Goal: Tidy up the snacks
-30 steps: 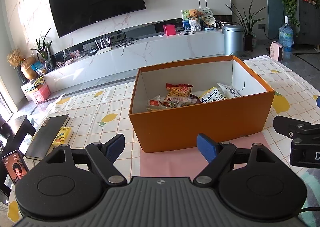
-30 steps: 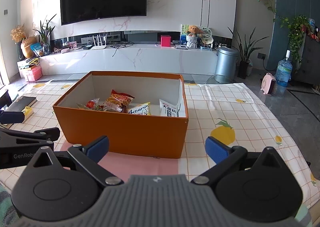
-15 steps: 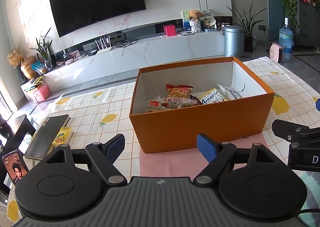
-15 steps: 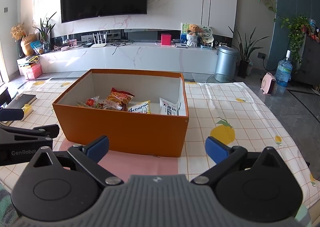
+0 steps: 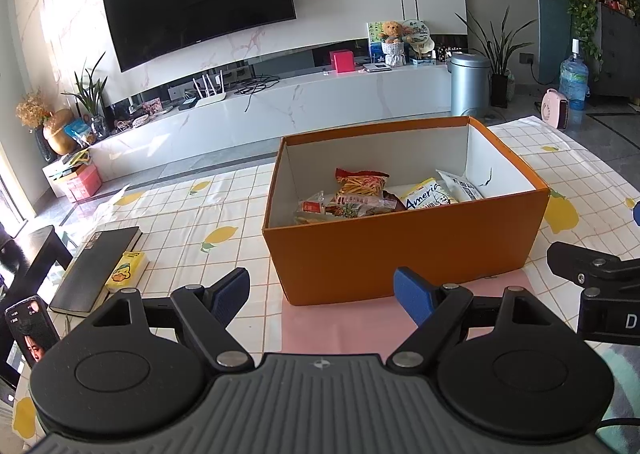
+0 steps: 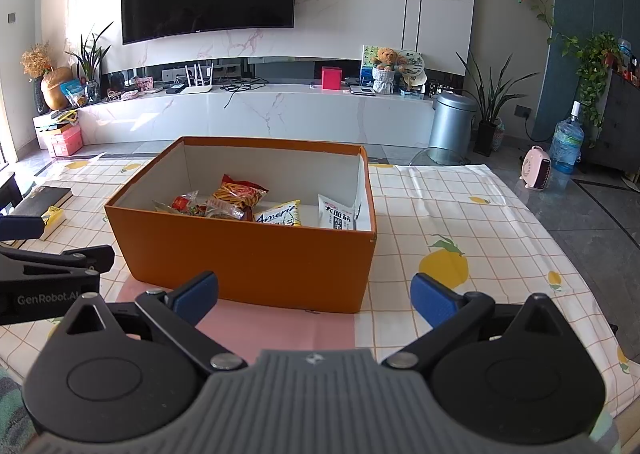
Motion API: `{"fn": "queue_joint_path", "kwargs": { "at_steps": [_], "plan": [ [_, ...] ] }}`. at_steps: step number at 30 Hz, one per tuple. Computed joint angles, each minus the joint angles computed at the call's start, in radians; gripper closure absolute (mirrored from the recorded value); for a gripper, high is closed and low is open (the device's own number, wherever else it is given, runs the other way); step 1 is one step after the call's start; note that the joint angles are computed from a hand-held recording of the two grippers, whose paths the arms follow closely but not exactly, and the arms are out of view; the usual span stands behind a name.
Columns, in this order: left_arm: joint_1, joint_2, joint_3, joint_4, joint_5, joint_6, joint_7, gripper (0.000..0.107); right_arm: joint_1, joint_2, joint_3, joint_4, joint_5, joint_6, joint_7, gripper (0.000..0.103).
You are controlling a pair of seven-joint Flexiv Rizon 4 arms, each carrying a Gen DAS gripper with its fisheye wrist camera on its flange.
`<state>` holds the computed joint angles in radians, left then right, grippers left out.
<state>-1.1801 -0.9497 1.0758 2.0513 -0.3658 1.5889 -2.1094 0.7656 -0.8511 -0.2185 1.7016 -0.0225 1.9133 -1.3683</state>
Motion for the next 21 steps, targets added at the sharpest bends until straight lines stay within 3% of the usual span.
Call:
{"fn": "queue_joint_path", "kwargs": {
  "at_steps": [21],
  "plan": [
    [-0.015, -0.014, 0.012, 0.008, -0.015, -0.001, -0.007, 0.011, 0.002, 0.004, -0.003, 0.008, 0.005, 0.0, -0.004, 0.004]
  ]
}}
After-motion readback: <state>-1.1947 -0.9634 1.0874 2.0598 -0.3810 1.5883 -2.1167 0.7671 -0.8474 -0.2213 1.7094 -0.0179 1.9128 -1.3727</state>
